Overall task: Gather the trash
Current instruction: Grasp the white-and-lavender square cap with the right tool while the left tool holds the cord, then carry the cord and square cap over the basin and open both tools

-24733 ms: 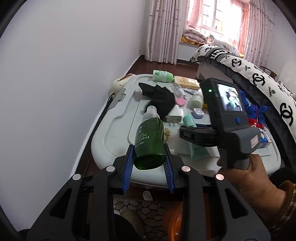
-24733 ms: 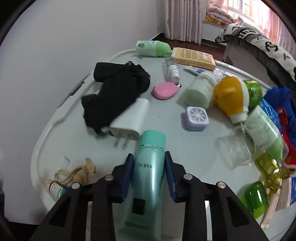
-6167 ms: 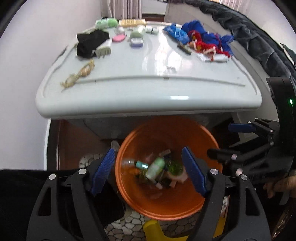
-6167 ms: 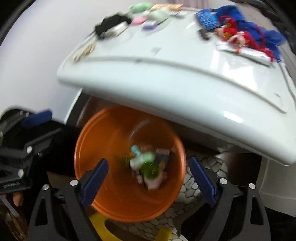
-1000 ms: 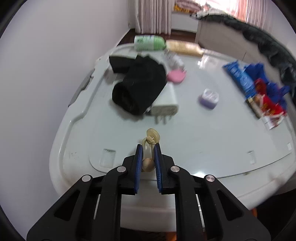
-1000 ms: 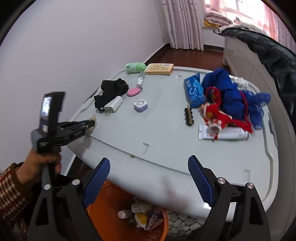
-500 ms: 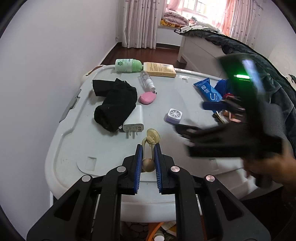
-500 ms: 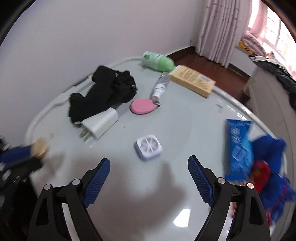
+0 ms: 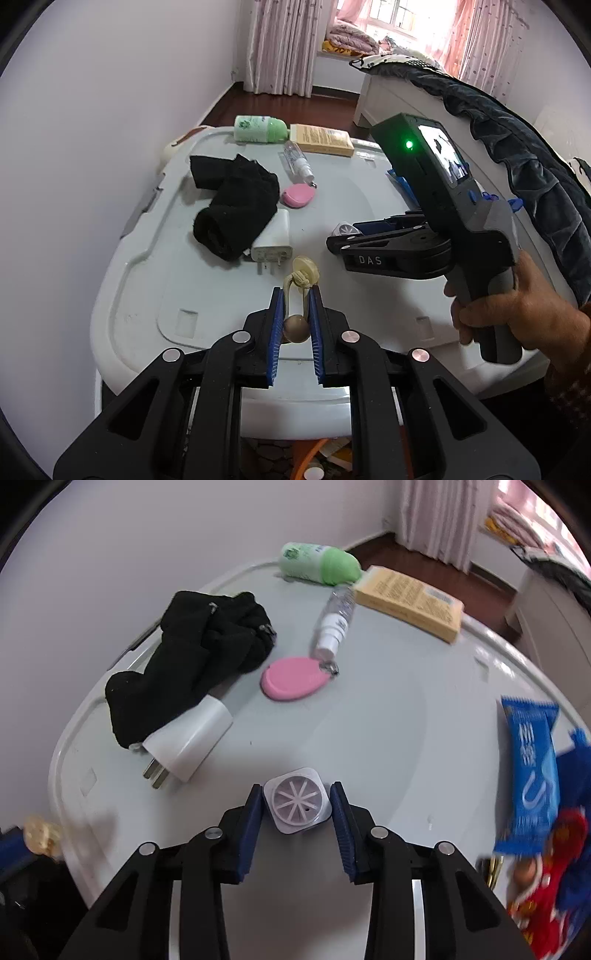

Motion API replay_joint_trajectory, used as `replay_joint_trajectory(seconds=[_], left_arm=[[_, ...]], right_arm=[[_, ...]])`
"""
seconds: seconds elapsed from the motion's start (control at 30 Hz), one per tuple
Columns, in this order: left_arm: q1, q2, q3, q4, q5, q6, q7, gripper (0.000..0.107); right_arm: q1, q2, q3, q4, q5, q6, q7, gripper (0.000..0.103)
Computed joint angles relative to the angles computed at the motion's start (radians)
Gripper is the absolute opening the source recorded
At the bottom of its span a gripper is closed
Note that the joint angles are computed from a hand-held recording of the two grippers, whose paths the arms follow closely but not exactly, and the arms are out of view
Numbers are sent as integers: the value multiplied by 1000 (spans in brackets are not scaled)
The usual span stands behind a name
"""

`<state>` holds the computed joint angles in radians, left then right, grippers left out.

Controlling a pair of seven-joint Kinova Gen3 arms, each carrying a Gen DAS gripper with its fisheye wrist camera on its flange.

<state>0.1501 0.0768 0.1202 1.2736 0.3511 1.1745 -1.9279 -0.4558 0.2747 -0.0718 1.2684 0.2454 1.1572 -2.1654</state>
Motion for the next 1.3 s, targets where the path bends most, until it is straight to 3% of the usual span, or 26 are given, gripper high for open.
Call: replay_joint_trajectory(seconds=[0.27,0.5,0.73,0.87,1.03,1.1,1.13,1.2,1.27,1.3], left_arm=[[0,5,1,-7,7,5,4,14],[-3,-33,0,-5,18,98,-37,14],[13,-159,-24,127,47,272,-138,14],[24,-196,-25,201,20,321,-140,14],[51,-204,3,256,-30,351,-107,16],[55,-207,1,258,-29,355,-93,30],[56,-213,-3,256,-25,351,-93,35],[54,-234,-7,252,-34,328,-89,65],[50,-256,-15,248,-36,306,-81,76],[50,-258,-15,239,-37,301,-75,77]], right_arm=[[-64,-104,-17,122,113,-68,-140,37],[-104,-280,-137,239,129,-20,-311,37],[-165,-402,-305,419,19,42,-536,37],[-165,-429,-327,507,-61,18,-610,37],[-169,-415,-342,509,-79,29,-617,39],[-174,-400,-352,492,-57,64,-645,67],[-179,-399,-358,483,-39,88,-666,71],[-186,-404,-359,475,-16,113,-688,80],[-188,-425,-367,472,22,133,-725,83],[-184,-439,-379,467,52,150,-757,85]])
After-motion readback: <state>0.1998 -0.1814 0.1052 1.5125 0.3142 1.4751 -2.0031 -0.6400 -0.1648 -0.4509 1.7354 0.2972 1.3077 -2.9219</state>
